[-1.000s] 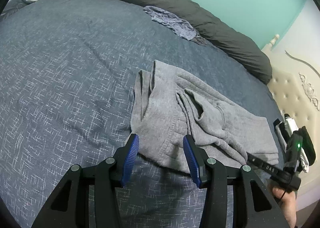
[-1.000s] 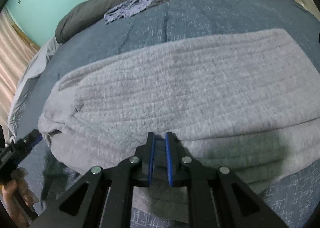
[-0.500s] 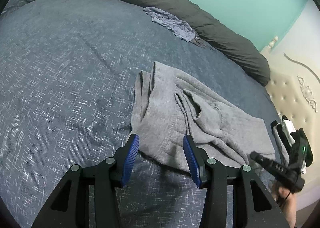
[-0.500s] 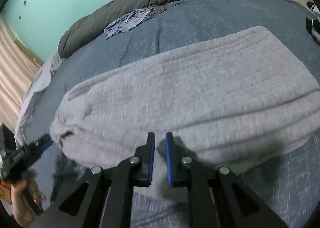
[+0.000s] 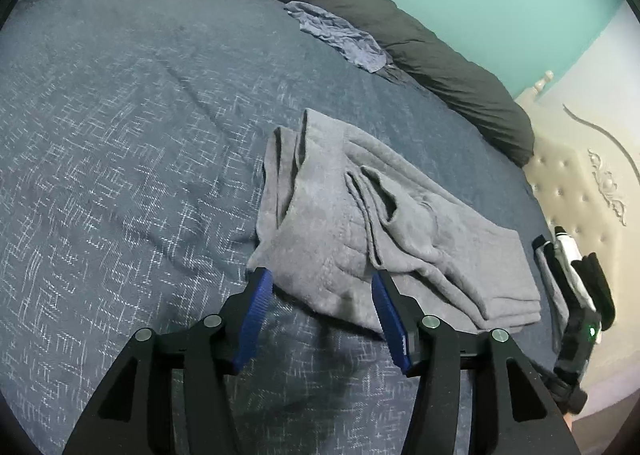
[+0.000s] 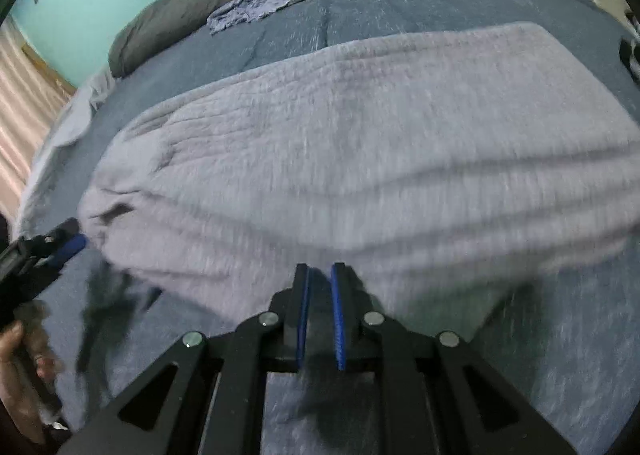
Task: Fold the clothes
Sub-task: 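Move the open left gripper to the edge of the grey sweatshirt bundle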
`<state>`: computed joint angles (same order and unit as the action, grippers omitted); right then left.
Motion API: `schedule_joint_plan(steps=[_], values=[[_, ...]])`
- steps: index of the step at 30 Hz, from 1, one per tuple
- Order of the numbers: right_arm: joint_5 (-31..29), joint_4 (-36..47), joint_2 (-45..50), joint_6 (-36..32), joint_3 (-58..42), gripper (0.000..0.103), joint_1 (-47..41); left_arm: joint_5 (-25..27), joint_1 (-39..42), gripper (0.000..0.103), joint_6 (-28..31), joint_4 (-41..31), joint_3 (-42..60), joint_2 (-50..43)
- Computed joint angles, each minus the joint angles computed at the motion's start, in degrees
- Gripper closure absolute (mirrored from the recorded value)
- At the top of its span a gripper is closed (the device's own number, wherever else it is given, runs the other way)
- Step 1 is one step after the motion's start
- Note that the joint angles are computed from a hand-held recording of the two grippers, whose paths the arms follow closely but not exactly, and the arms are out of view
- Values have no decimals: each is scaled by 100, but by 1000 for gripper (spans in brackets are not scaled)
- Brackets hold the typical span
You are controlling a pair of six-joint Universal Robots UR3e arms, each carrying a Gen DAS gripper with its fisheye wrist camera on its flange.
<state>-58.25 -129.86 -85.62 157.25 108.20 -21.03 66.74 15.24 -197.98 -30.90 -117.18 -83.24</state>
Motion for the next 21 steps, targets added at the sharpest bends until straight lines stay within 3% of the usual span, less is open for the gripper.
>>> schedule_joint_plan(steps=[4, 13, 21], values=[[341, 46, -892, -171, 742, 93, -591, -410, 342, 32, 49, -174, -360, 319], [705, -420, -1004, 74, 1148, 93, -772, -1128, 630, 32, -295, 325, -948, 92], [921, -391, -993, -25, 1196, 93, -1003, -1057, 327, 32, -843, 1207, -854, -610]])
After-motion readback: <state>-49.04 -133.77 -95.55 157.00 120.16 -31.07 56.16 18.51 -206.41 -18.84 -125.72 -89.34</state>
